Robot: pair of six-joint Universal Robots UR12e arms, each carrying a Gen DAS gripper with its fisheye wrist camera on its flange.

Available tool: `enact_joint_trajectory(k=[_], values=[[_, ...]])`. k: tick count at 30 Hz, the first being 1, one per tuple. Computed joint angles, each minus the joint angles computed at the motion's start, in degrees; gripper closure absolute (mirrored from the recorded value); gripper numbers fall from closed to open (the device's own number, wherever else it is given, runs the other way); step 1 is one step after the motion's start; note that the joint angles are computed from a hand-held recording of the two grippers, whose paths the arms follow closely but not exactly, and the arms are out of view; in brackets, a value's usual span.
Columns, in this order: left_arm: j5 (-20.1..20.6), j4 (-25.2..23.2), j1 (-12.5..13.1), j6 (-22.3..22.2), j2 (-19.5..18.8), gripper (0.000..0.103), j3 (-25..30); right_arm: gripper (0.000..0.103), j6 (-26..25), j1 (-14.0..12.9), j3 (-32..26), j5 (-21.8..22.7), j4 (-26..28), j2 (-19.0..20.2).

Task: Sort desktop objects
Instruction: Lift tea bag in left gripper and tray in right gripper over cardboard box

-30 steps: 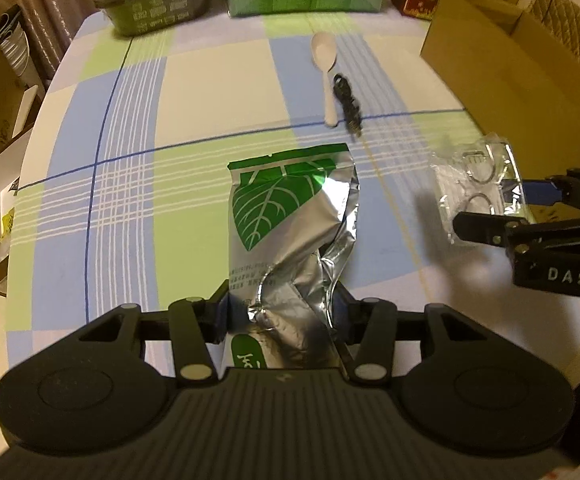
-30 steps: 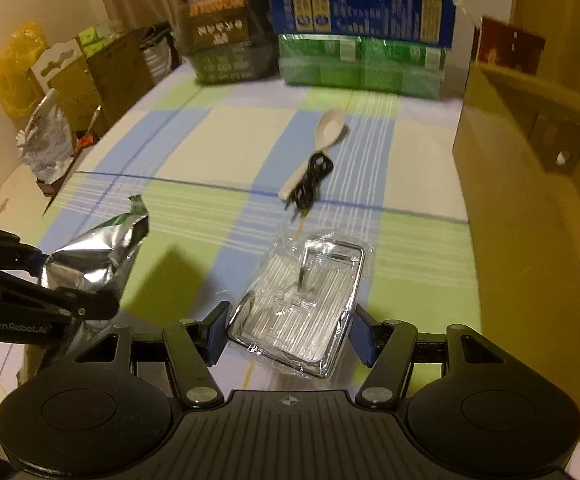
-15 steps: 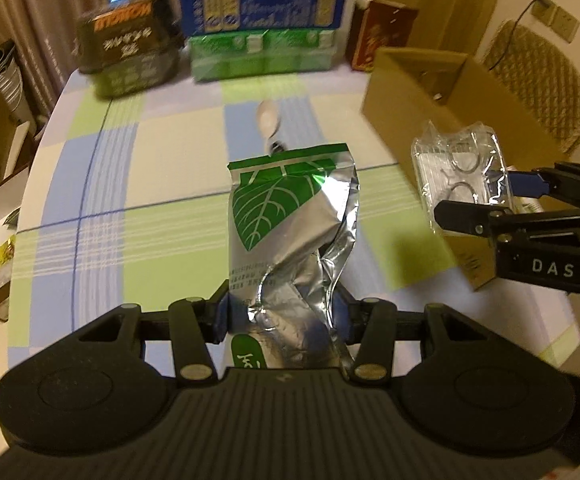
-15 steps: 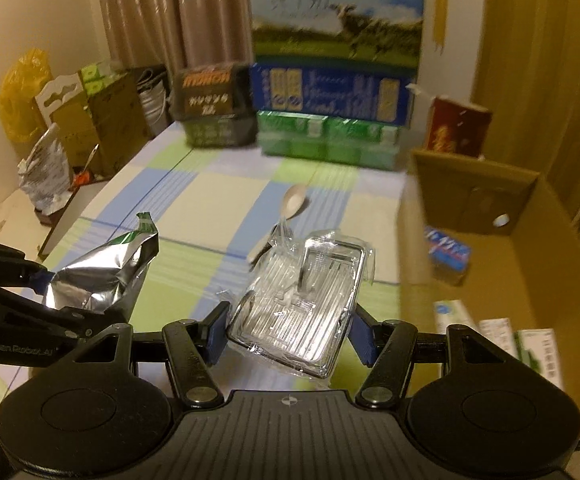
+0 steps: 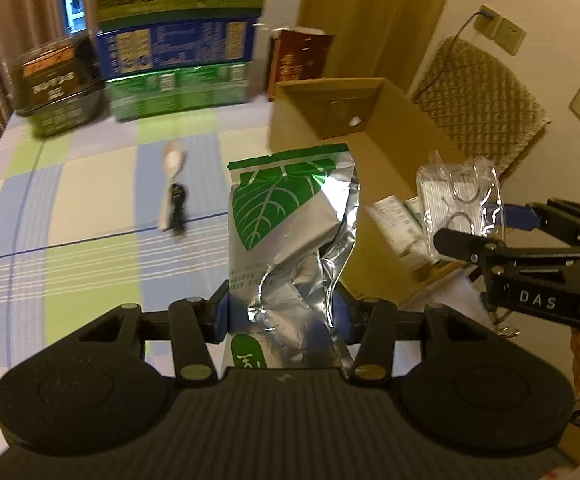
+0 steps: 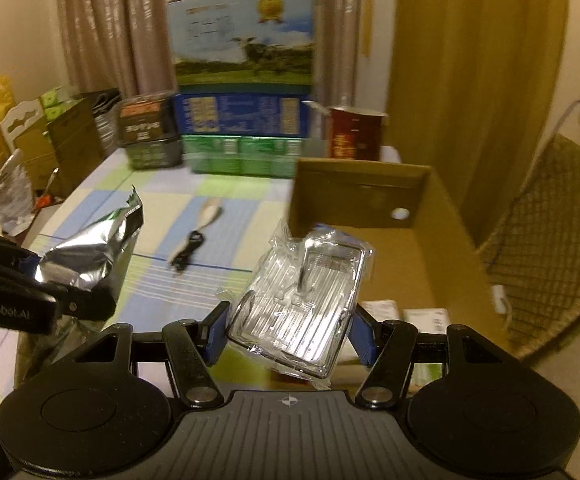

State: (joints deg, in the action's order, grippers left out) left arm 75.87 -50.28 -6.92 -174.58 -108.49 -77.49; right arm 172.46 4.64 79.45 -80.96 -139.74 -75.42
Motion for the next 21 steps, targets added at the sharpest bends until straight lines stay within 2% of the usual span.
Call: enact_joint_trajectory(k=[11, 21], values=[[-2.7, -0.9, -4.1, -2.1, -2.7, 0.059, 4.2, 0.045, 0.1, -4.4, 2.9, -1.3, -0.5, -2.9], [-3.9, -2.1, -6.4, -4.0, -5.1, 0.059, 7.5, 0.045, 0.2, -6.7, 4.1, -1.1, -0.4, -3.6]])
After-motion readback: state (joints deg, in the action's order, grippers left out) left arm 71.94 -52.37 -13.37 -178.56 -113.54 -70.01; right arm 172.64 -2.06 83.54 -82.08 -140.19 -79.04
